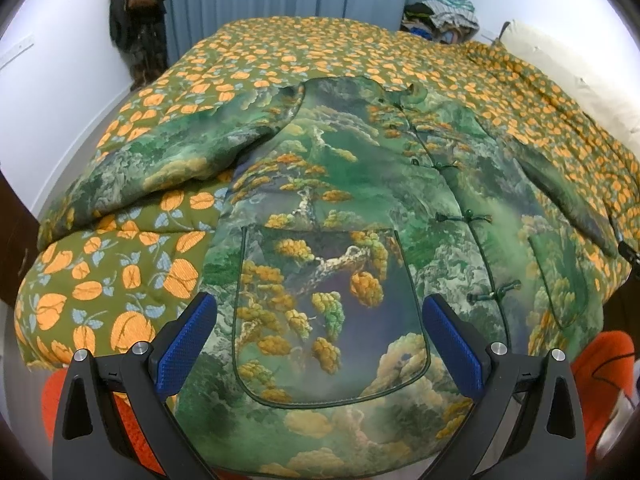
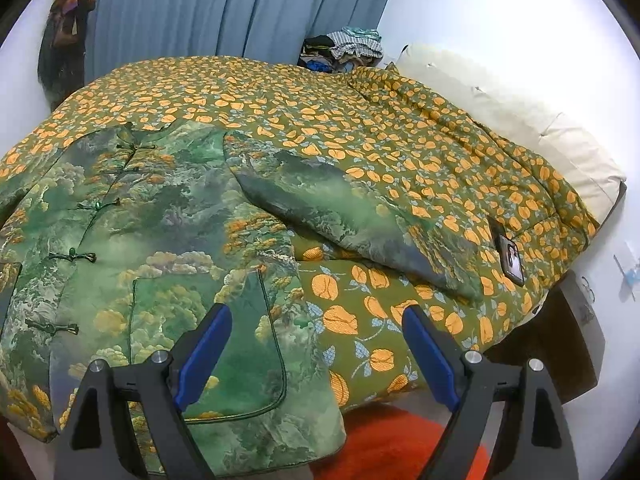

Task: Fold large clothes

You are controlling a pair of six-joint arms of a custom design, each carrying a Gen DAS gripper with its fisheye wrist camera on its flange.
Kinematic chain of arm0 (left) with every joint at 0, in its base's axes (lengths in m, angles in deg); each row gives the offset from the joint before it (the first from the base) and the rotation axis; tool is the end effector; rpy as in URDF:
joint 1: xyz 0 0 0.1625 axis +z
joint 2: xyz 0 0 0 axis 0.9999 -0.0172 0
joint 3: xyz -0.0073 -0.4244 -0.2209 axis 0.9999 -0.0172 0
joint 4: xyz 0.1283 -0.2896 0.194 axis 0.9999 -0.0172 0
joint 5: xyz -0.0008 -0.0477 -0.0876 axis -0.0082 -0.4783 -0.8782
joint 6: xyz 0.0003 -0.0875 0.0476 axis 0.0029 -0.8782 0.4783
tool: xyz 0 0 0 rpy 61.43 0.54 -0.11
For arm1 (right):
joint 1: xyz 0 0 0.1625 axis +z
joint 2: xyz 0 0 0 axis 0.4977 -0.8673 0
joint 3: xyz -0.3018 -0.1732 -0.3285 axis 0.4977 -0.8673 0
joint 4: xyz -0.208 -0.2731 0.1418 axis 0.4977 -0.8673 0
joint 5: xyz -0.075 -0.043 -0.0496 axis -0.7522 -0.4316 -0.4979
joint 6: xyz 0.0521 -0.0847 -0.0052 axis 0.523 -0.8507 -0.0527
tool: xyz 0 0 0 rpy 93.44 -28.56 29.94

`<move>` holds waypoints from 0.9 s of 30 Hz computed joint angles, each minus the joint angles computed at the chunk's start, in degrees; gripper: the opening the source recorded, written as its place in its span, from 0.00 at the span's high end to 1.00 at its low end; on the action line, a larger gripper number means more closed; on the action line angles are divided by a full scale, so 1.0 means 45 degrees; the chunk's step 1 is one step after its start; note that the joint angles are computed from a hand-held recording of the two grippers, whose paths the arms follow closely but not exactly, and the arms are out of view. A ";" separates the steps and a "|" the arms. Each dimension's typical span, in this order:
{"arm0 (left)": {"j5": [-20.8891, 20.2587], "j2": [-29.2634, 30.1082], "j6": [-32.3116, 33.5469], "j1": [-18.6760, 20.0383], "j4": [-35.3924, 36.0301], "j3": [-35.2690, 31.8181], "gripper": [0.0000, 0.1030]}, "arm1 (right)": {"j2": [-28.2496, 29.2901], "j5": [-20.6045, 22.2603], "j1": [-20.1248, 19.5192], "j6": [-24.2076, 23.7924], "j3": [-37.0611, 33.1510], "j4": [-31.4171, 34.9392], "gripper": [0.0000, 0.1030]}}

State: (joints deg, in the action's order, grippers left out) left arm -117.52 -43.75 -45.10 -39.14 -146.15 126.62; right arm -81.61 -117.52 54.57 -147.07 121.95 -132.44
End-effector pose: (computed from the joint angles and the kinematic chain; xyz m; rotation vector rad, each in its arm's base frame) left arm -0.3396 -0.7454 -0.0090 -0.1183 2.2059 -0.9158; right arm 0.0009 -0.8346 0.4105 0.5988 -1.9719 0.7424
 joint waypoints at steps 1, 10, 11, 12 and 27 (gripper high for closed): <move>0.0007 0.0002 0.0007 0.0001 -0.0018 0.0001 0.01 | 0.0008 -0.0014 -0.0002 0.0026 -0.0036 0.0048 0.14; -0.0036 -0.0001 -0.0119 -0.0003 0.0105 -0.0002 0.01 | 0.0018 -0.0067 -0.0018 0.0044 -0.0086 0.0076 0.14; -0.0044 -0.0002 -0.0146 0.0001 0.0119 0.0002 0.01 | 0.0029 -0.0080 -0.0025 0.0036 -0.0113 0.0080 0.14; -0.0061 -0.0003 -0.0161 0.0011 0.0135 0.0002 0.01 | 0.0039 -0.0092 -0.0031 0.0037 -0.0141 0.0101 0.14; -0.0173 -0.0009 -0.0529 0.0152 0.0695 -0.0135 0.01 | 0.0558 0.0137 -0.0422 0.0637 -0.1707 0.2014 0.14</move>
State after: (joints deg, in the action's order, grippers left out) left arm -118.30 -43.79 -47.48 -38.46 -143.02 126.01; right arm -79.10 -116.90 52.67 -144.20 114.27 -123.38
